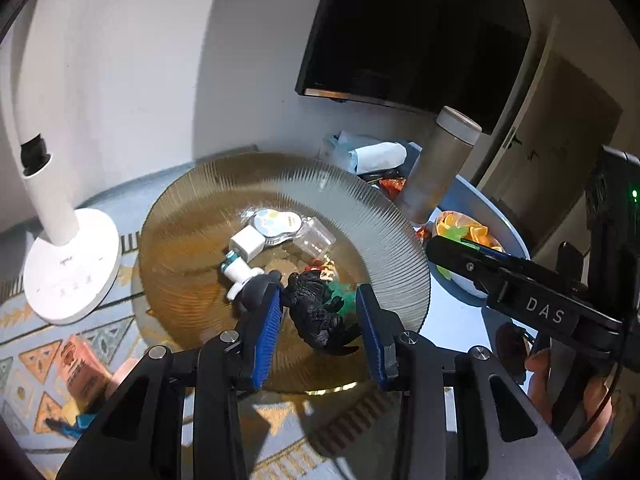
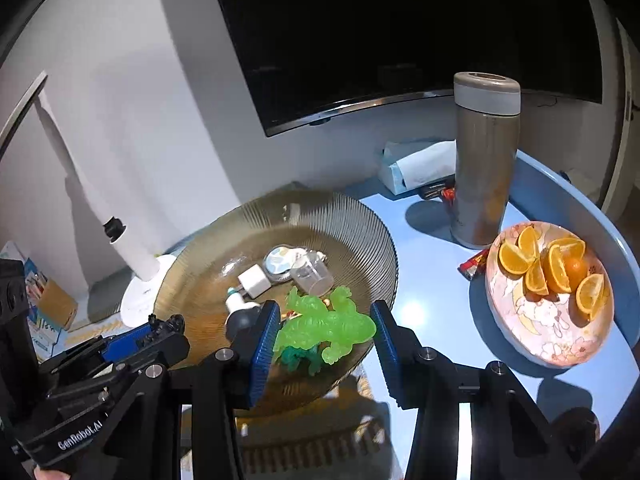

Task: Organize rigid objects
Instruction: 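Carry the black figure and green piece over the amber bowl and release them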

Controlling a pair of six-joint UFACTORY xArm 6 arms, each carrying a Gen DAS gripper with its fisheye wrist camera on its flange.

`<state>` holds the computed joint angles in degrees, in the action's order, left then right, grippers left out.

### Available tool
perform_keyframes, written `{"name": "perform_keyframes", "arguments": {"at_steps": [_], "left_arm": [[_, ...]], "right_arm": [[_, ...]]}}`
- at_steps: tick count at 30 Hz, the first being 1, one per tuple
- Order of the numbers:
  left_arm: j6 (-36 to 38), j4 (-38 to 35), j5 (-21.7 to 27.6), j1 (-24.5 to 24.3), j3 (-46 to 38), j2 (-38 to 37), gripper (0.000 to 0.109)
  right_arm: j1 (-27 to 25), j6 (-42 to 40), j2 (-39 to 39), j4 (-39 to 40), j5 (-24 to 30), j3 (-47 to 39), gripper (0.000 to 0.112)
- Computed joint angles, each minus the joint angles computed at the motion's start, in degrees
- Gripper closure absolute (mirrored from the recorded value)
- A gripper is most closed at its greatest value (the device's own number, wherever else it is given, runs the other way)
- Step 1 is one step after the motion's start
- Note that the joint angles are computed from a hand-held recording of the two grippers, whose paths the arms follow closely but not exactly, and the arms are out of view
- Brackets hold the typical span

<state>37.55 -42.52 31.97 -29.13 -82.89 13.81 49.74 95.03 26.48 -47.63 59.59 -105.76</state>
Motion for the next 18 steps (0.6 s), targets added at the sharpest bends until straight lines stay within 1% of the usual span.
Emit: {"name": "perform_keyframes", "arguments": {"at_steps": [1,2,3,4,5,6,7,8,12,14,18], "left_arm": [[0.9,-1.0,-0.1,-0.1,-0.2,0.1,0.061],[0.8,-0.9,-1.4,-0.4,0.2,-0.1,0.035],[0.0,-0.2,-2.8,-0.6,0.7,-0.4,0.023],[1.4,-1.8,-5.4,-0.7,2.4,-1.6,0.016],[3.3,-3.8,-6.1,-0.5,3.1,-2.4,0.016],[4.8,-5.2,-5.0,0.2,3.5,-3.2,0.016],[5.2,-5.7,-3.4,1.0,3.9,-4.1,0.016],[5.6,-6.5,-2.9,1.9,4.8,-5.4,0.016],[8.4,-10.3,-2.5,5.5,9.2,-10.9,0.016],[9.9,-12.4,-2.5,7.5,11.5,-14.0,0.016],[12.5,-15.6,-2.1,12.4,15.9,-20.7,0.016]], "right_arm": [[-0.4,-0.2,-0.1,0.3,-0.8,0.3,0.051],[-0.5,0.5,-0.3,-0.2,-0.7,0.4,0.042],[-0.1,2.0,-0.5,-1.5,0.4,0.5,0.034],[0.2,3.5,-1.2,-3.0,0.8,1.3,0.034],[0.3,4.2,-1.8,-3.5,0.3,2.0,0.034],[0.4,5.1,-2.7,-4.0,-0.2,3.0,0.034],[0.7,6.1,-3.3,-4.6,-0.1,3.7,0.034],[1.0,6.4,-3.6,-4.8,0.1,3.8,0.034],[2.6,6.7,-4.1,-5.4,0.6,3.2,0.034],[3.7,6.1,-3.1,-5.9,1.6,1.0,0.034],[6.4,1.2,2.1,-6.3,4.9,-8.8,0.034]]}}
